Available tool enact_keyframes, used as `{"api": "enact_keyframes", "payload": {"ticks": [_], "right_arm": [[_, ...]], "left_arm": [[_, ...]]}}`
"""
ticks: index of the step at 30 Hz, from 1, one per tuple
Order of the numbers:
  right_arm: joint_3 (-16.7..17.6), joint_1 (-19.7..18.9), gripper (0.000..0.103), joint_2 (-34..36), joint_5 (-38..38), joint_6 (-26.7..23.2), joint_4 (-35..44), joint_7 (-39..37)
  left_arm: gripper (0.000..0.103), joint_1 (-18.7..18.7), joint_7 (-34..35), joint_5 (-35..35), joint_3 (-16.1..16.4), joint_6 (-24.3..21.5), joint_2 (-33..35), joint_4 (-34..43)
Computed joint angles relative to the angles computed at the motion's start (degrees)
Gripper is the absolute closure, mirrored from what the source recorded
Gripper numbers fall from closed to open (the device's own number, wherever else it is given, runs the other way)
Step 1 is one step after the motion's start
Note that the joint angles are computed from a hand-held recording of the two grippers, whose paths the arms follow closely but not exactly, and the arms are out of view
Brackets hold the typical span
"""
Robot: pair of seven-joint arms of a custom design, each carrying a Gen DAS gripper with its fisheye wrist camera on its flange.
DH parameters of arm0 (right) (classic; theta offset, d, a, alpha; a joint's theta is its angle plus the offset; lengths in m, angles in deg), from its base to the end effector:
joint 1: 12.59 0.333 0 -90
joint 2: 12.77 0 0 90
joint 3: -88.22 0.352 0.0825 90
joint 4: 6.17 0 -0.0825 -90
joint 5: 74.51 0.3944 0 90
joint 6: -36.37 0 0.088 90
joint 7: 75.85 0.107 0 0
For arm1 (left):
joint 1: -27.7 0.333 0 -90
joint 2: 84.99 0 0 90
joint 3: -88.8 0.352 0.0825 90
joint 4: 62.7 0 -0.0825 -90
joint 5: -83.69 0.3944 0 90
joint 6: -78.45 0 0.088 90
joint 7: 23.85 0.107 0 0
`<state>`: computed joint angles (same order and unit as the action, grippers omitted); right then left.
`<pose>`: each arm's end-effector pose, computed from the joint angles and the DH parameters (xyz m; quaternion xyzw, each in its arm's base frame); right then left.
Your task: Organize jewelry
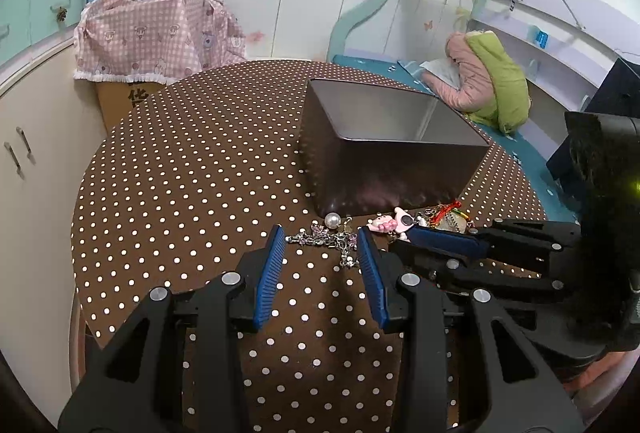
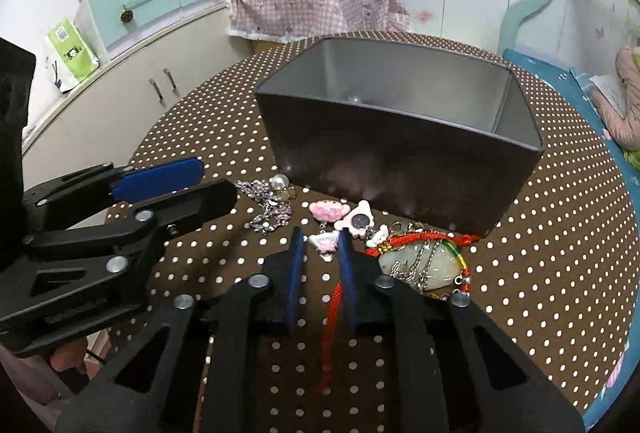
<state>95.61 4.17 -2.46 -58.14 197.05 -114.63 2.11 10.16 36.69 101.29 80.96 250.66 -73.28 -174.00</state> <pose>0.6149 0.2546 0.5251 -0.7716 0.5189 -0.1426 0.3393 0.5936 -0.2984 0.5109 -0.5750 0.7023 -0.3733 0.1919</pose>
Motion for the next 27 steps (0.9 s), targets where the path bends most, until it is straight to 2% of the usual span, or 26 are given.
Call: {"api": "enact_keyframes", "payload": {"ticks": [6, 9, 13, 15, 19, 27], "right_arm": [[-0.8, 0.7, 0.09, 0.4, -2.9, 0.5, 0.1, 2.1], [-0.2, 0.2, 0.09, 0.2, -2.0, 0.3, 0.0, 1.7], [1.6, -2.0, 0.091, -1.0, 6.1, 0.3, -0.4, -3.1], [1.8, -2.6, 0.091, -1.9, 9.5, 0.6, -0.8, -5.5], [1.2, -3.1, 0.091, -3.8, 15.8, 0.8, -1.9, -8.8], [-1.4, -2.7, 0.091, -6.0, 17.1, 2.7, -4.4, -7.5]], "left_arm": [[0.064, 1.1, 2.7, -2.7, -1.3, 0.2, 0.2, -0.2], [0.064, 1.2, 3.7, -3.7, -1.6, 0.6, 0.3, -0.2], [0.064, 2.2, 7.2, -6.7, -3.2, 1.5, 0.4, 0.1], [0.064, 3.1, 9.9, -9.0, -4.8, 1.7, 0.8, 0.7], [0.064, 2.7, 13.3, -11.2, -5.8, 1.2, 1.9, 2.4], [0.064, 1.7, 19.2, -15.1, -7.5, -2.3, 6.1, 8.6]]}}
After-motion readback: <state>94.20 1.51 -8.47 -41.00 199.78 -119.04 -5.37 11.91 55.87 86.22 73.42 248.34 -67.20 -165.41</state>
